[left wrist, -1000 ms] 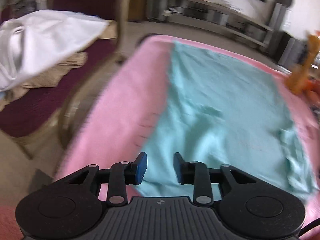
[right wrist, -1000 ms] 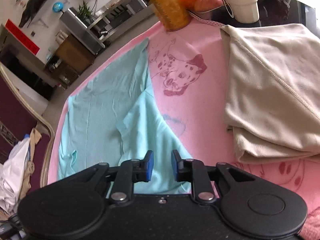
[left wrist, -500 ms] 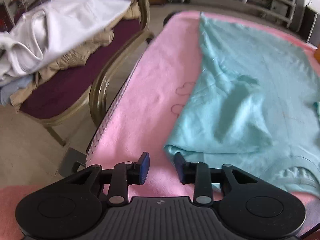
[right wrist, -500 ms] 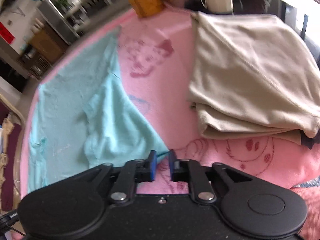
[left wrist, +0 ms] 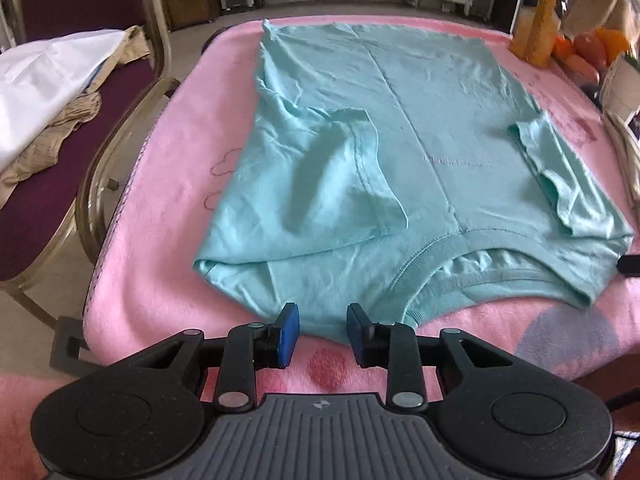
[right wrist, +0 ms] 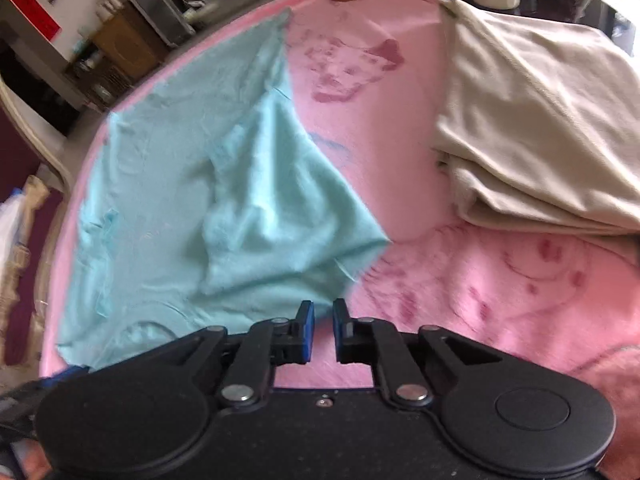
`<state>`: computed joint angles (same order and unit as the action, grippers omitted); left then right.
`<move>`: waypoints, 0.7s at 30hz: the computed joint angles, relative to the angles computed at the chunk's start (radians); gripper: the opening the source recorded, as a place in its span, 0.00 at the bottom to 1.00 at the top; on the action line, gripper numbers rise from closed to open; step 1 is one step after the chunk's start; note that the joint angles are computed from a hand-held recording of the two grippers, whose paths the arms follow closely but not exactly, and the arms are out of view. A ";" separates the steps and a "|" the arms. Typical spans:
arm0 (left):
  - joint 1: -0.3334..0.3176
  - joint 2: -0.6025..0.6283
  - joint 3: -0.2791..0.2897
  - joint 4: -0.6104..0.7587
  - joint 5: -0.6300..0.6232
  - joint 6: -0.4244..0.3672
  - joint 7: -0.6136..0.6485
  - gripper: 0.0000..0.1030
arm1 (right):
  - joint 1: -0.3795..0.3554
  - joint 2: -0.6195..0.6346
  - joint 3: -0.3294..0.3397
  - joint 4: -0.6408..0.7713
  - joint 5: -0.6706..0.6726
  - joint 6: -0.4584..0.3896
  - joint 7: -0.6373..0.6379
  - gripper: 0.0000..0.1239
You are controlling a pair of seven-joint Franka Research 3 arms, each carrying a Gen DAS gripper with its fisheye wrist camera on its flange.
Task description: Fold clothes
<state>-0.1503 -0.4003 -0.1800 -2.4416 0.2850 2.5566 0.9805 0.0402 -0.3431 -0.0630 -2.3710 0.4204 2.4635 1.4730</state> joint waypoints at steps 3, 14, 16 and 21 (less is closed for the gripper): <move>-0.006 -0.040 0.014 -0.036 -0.030 0.057 -0.021 0.25 | 0.052 -0.036 -0.059 -0.029 0.149 0.030 -0.122 0.13; -0.063 0.035 0.012 0.004 -0.066 0.087 0.118 0.24 | 0.083 0.015 -0.052 0.031 0.346 -0.086 -0.350 0.13; -0.058 0.032 0.000 0.009 -0.050 0.073 0.124 0.25 | 0.069 0.010 -0.036 0.030 0.303 -0.106 -0.335 0.14; -0.049 0.016 -0.008 0.010 -0.036 0.042 0.124 0.30 | 0.050 -0.012 -0.021 0.024 0.234 -0.137 -0.295 0.20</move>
